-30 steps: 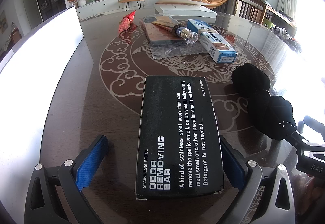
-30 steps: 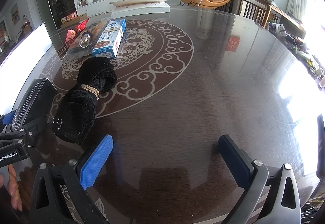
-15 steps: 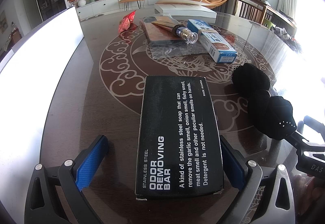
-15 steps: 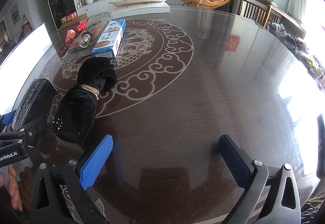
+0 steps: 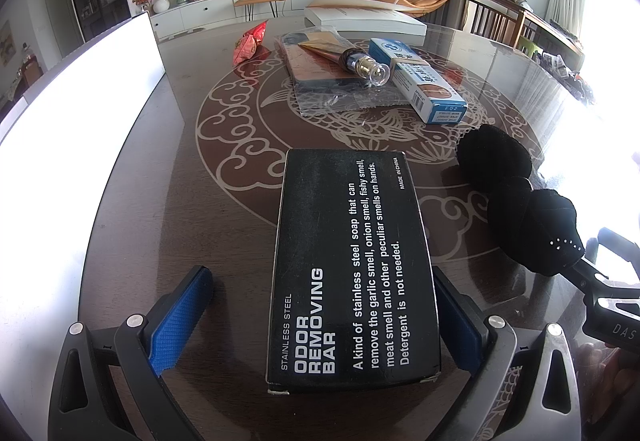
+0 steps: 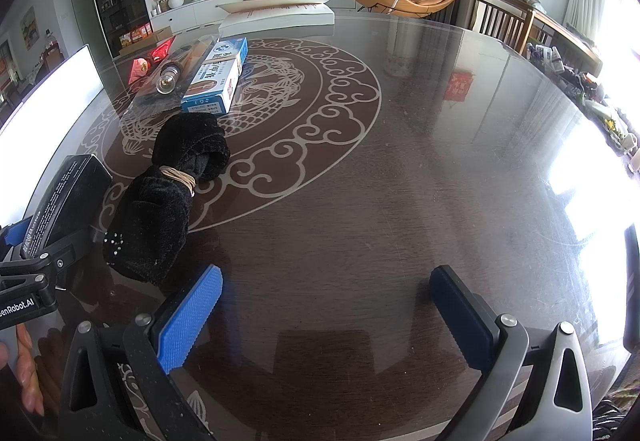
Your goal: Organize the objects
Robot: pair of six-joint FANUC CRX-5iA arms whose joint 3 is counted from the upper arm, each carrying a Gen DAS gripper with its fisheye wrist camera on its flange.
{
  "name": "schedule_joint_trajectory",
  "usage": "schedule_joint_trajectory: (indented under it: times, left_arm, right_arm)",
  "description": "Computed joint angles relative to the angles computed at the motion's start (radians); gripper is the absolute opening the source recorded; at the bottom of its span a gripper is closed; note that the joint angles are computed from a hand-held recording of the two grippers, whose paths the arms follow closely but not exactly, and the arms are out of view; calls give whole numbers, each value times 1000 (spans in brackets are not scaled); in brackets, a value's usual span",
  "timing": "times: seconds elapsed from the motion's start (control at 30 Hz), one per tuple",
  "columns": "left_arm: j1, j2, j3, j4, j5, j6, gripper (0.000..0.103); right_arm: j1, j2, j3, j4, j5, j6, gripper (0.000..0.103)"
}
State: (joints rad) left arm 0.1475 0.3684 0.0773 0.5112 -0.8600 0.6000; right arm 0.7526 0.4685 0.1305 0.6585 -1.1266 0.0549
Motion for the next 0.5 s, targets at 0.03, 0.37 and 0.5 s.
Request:
schedule_joint_trajectory:
  times: [0.03, 0.37, 0.5]
  left_arm:
    - [0, 0, 0, 0, 0, 0, 103]
    - [0, 0, 0, 0, 0, 0, 103]
    - [-1, 11, 27, -22, -28, 14, 103]
  right_arm:
    - [0, 0, 0, 0, 0, 0, 103]
    - [0, 0, 0, 0, 0, 0, 103]
    - [1, 0, 0, 0, 0, 0, 103]
